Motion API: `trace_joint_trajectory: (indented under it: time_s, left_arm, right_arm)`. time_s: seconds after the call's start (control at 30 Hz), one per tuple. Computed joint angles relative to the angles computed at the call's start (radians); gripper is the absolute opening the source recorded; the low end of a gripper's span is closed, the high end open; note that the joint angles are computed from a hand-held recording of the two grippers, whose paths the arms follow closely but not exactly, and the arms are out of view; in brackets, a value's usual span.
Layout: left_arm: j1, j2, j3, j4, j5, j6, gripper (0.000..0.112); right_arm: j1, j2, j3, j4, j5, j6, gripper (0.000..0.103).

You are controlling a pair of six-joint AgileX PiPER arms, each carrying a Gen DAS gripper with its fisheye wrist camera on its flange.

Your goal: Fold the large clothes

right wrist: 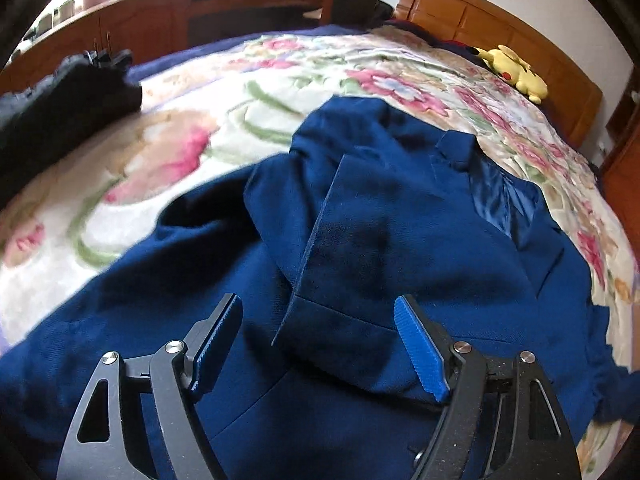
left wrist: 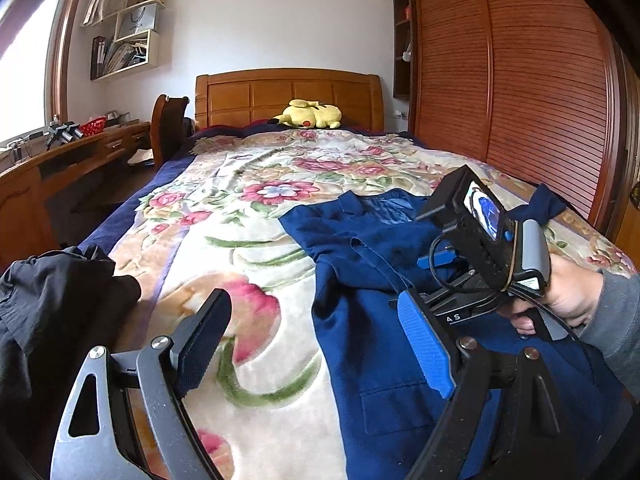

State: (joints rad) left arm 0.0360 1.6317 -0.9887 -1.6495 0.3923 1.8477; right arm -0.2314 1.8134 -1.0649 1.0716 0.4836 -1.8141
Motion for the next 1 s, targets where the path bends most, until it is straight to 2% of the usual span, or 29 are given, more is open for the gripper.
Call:
trace_joint_trajectory:
  time_s: [0.07, 0.1, 0.13, 0.17, 0.23, 0.27, 0.33, 0.5, 0.7, 0.87, 1.0]
  left_arm:
    - [0.003, -0.002, 0.005, -0.006, 0.000, 0.010, 0.086]
    - [0.004, -0.001, 0.005, -0.004, 0.001, 0.008, 0.086]
    - [0.005, 0.000, 0.004, 0.002, 0.003, 0.003, 0.086]
    - [0.005, 0.000, 0.004, 0.003, 0.004, 0.001, 0.086]
    - [0.000, 0.000, 0.003, 0.006, 0.004, -0.005, 0.086]
    - [-0.005, 0.001, 0.001, 0.007, 0.003, -0.009, 0.086]
    - [-0.014, 0.002, -0.002, 0.020, 0.011, -0.029, 0.086]
    - [-0.048, -0.011, 0.006, 0.004, 0.013, -0.016, 0.086]
    - [-0.099, -0.011, 0.003, 0.007, -0.003, -0.024, 0.086]
    - [-0.136, -0.009, 0.005, 0.007, -0.015, -0.019, 0.086]
    - [-0.145, -0.007, 0.005, 0.017, -0.005, -0.037, 0.086]
  right_arm:
    - [0.009, 0.015, -0.012, -0.018, -0.040, 0.013, 0.058]
    - [0.008, 0.016, -0.013, -0.024, -0.047, 0.019, 0.056]
    - [0.001, 0.020, -0.025, -0.038, -0.035, 0.034, 0.047]
    - [-0.010, 0.025, -0.042, -0.047, -0.012, 0.047, 0.031]
    - [-0.033, 0.016, -0.048, -0.001, 0.020, 0.015, 0.012]
    - [-0.052, 0.010, -0.048, 0.027, 0.044, -0.003, 0.009]
    - [-0.097, -0.001, -0.048, 0.077, 0.108, -0.030, 0.006]
    - [-0.186, -0.024, -0.041, 0.192, 0.159, -0.116, 0.005]
    - [-0.395, -0.077, 0.028, 0.324, 0.295, -0.242, 0.004]
    - [-0.600, -0.083, 0.050, 0.287, 0.446, -0.220, 0.004]
    - [-0.710, -0.119, 0.087, 0.315, 0.507, -0.245, 0.004]
